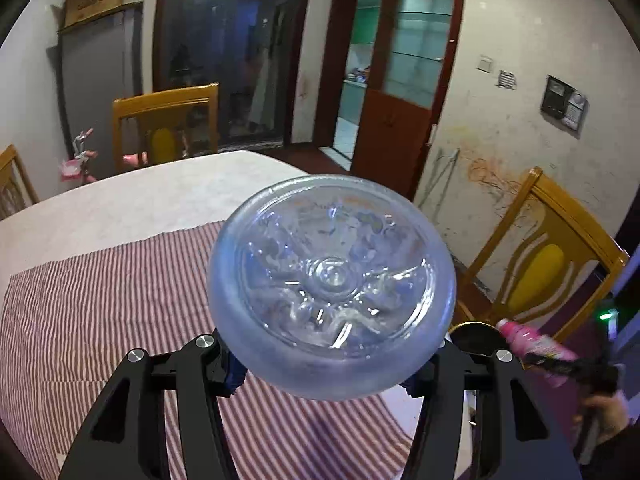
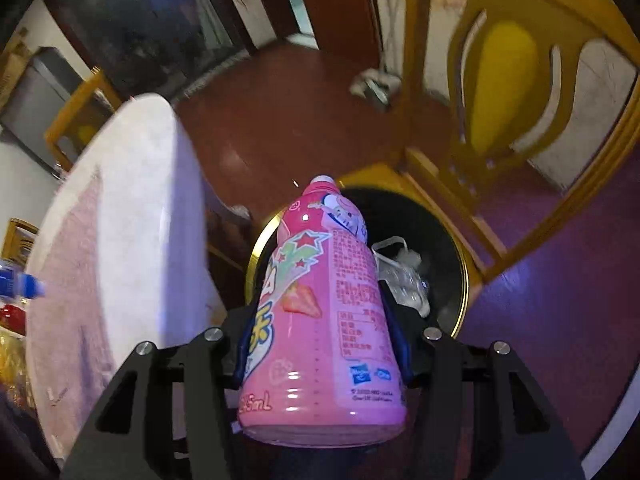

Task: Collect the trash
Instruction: 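Carry the pink and blue bottles to the black bin and open both grippers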

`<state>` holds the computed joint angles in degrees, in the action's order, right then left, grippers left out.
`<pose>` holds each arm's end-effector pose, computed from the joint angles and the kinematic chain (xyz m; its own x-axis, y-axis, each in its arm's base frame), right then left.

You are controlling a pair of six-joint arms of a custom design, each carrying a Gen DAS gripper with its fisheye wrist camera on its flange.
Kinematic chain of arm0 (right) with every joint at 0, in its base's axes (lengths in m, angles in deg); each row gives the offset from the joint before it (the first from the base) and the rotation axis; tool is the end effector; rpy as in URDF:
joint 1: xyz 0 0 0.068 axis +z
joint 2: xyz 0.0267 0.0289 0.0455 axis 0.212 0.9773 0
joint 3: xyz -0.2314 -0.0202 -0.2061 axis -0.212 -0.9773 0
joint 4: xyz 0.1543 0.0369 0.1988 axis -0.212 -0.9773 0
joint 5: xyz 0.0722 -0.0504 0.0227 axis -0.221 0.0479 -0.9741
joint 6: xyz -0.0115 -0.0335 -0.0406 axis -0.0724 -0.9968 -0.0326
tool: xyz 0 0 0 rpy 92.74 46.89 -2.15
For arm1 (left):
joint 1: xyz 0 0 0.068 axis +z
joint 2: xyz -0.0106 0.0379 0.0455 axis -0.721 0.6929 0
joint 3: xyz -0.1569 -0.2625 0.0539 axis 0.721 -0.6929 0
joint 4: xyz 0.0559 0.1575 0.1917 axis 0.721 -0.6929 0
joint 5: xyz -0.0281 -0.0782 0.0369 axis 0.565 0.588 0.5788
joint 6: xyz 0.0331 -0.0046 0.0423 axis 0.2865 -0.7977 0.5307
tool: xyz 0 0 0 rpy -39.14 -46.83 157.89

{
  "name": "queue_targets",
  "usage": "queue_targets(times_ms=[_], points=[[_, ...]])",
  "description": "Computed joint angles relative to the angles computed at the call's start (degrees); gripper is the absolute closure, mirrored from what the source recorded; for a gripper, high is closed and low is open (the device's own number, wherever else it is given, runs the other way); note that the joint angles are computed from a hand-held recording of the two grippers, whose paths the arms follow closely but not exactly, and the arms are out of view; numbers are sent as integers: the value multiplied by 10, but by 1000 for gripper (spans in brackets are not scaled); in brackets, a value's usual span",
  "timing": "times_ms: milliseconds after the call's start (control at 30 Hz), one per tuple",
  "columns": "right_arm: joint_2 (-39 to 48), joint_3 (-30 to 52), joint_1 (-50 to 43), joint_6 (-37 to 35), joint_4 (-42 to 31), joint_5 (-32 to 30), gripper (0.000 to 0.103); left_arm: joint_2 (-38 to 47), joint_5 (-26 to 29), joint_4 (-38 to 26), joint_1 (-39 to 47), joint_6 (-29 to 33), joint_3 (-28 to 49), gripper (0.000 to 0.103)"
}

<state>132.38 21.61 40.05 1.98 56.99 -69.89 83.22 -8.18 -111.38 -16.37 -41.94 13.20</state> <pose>0.1761 0.0846 0.1121 -0.7580 0.5386 -0.3679 0.4853 0.8426 0.2336 0.2953 0.1419 0.2546 -0.6166 0.1520 -0.7725 0.3755 0.9192 -0.1188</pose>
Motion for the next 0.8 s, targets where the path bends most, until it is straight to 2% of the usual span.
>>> queue_targets(times_ms=[100,200,233,267,433,567,667,800], points=[[86,4,-23,-11,63,-28,51,-22,9,-16,-8,12,-10,47],[145,35,-43,-18,68,-62,49,-44,16,-32,-17,21,-22,47],[153,42,-43,-10,62,-56,38,-52,18,-35,-22,23,-27,47],[154,44,-41,-4,58,-45,31,-57,20,-39,-24,25,-30,47],[95,26,-42,4,31,-23,31,-90,35,-66,-49,42,-50,47],[10,8,-15,35,-21,21,31,-114,45,-80,-74,52,-65,47],[-76,10,39,91,-115,97,31,-133,48,-80,-103,58,-85,47],[-170,44,147,230,-289,226,28,-162,34,-50,-175,50,-127,47]])
